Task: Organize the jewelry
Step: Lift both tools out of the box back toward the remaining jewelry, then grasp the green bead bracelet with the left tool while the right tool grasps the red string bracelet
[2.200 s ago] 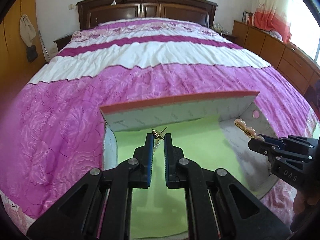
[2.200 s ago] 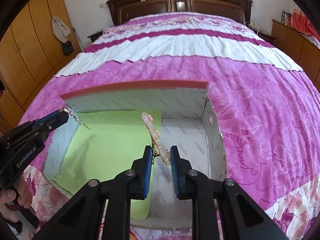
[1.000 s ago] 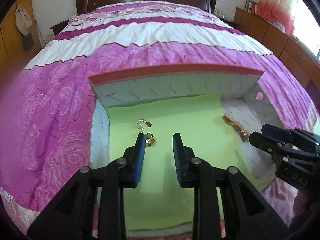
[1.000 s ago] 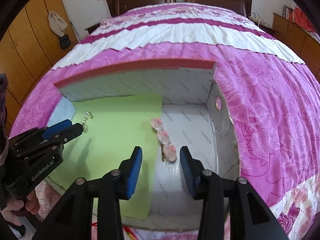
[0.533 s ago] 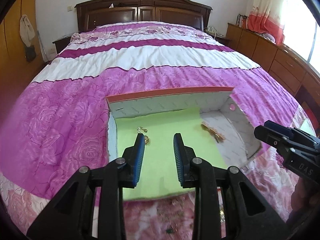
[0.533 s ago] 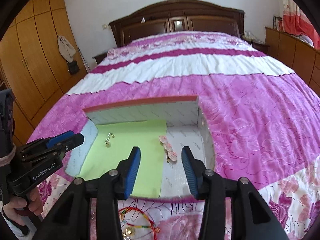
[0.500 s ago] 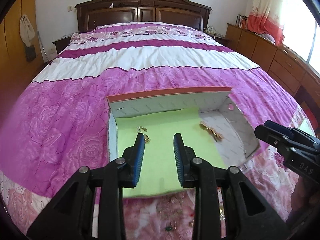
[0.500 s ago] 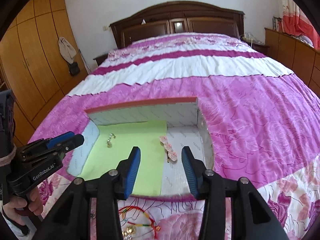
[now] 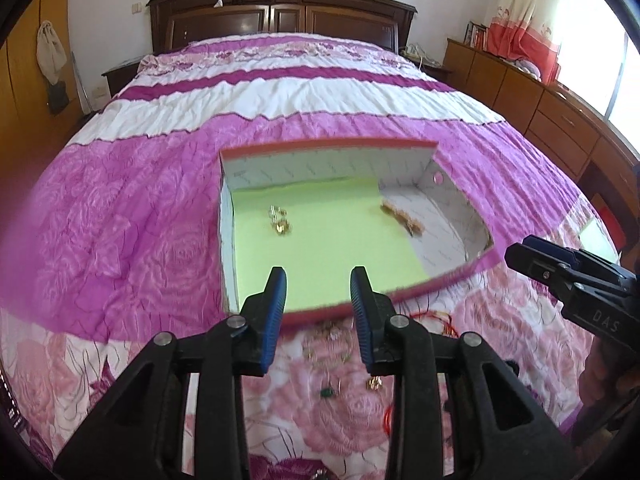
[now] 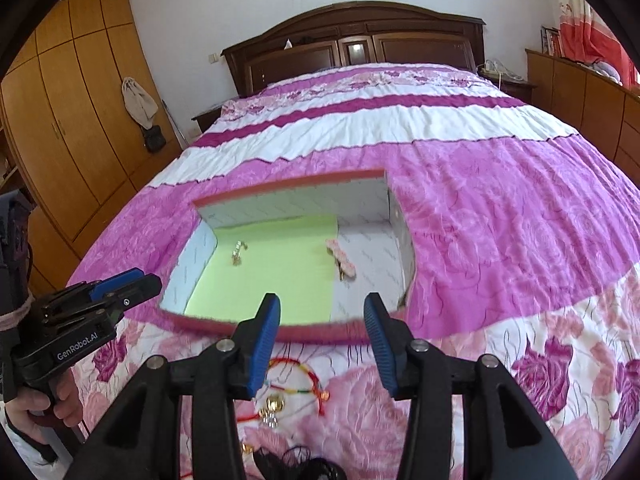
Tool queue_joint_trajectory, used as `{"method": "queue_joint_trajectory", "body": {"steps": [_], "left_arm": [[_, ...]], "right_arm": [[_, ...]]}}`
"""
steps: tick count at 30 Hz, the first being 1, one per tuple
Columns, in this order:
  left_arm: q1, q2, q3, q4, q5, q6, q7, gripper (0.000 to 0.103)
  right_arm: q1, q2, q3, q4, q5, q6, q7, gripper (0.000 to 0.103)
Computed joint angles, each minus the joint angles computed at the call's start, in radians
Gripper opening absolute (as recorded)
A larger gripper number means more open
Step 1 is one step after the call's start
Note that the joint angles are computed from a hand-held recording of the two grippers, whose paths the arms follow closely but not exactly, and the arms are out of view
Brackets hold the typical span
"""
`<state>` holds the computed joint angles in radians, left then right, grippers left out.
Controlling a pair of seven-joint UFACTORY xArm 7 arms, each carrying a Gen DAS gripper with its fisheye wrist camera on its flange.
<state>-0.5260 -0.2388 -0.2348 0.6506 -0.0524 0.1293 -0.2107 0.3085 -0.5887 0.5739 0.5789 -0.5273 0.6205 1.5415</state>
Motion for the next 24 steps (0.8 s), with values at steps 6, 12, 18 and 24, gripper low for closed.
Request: {"method": "queue_joint_trajectory", "body": {"steps": [6,12,18,24], "left_arm": [[-0.012,0.002,0.008,-0.025,-0.025,0.024,0.006,0.025],[0.004,0.029,-0.013,-0.029,0.008,0.044,-0.028,0.025],[0.006,0.079,-0.022,-0.019,0.022,0.057,-0.044,0.025],[-0.007,0.134,-0.015,0.000,-0.006,0.066,-0.022,0.025]], "right_arm": [[0.029,0.031,0.004,-0.009,0.021,-0.004,0.010,0.047],[0.048,0.067,-0.002,-0.027,0.024,-0.033,0.038,0.047],[0.074,0.139,-0.035,-0.035,0.037,-0.071,0.032,0.047],[0.088,0.192,-0.061,-0.038,0.026,-0.098,0.041,0.047]]}}
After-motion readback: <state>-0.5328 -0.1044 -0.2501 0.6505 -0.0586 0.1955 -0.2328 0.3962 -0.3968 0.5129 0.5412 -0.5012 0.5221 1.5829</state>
